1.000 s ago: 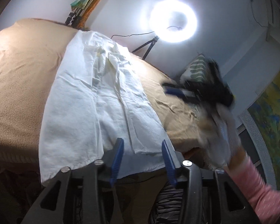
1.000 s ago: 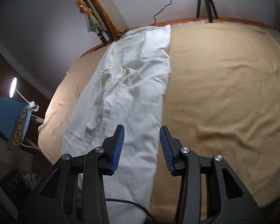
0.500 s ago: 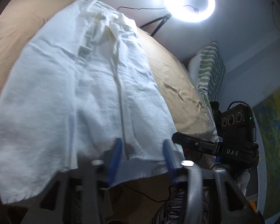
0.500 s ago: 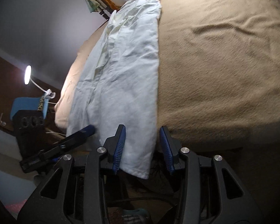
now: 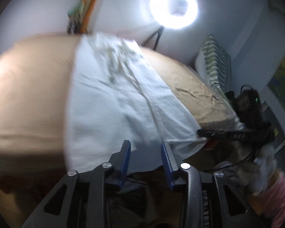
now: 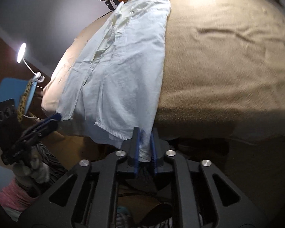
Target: Fold small clothes
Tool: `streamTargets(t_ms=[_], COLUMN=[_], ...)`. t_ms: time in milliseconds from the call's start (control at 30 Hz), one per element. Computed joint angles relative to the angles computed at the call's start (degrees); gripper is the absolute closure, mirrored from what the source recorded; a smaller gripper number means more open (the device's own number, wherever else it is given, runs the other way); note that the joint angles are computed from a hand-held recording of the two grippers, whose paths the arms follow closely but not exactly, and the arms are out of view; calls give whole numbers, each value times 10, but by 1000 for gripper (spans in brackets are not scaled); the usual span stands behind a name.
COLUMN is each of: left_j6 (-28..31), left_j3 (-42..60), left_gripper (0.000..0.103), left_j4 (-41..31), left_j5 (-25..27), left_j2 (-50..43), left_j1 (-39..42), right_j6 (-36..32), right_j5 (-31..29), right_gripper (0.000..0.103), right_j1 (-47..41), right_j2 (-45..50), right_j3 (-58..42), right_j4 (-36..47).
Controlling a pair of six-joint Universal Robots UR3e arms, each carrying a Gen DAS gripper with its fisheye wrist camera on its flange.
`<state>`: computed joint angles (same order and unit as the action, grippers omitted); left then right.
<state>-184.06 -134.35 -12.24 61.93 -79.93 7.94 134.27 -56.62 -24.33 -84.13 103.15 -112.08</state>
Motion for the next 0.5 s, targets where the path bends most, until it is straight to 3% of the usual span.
streamTargets(t_ms=[67,133,300,400,500], left_j6=[18,36,81,128,151], left_j3=[-37,-48,-13,19,40], left_gripper=[46,38,38,38,38], left_j4=[26,49,96,130,150], left_j5=[35,72,175,266,296], left_j2=[43,48,-36,-102,-155], left_j1=[-4,-21,-107,-163,-178], right_j6=[-3,1,57,126,221], right_j5=[15,44,101,126,139], right_gripper=[69,62,60,51,50], right_j1=[2,13,80,123,166], right_j2=[-28,-33,61,165,278], right_j3=[7,-12,-138,-256,-398], right_j4=[-3,12,54,70,81])
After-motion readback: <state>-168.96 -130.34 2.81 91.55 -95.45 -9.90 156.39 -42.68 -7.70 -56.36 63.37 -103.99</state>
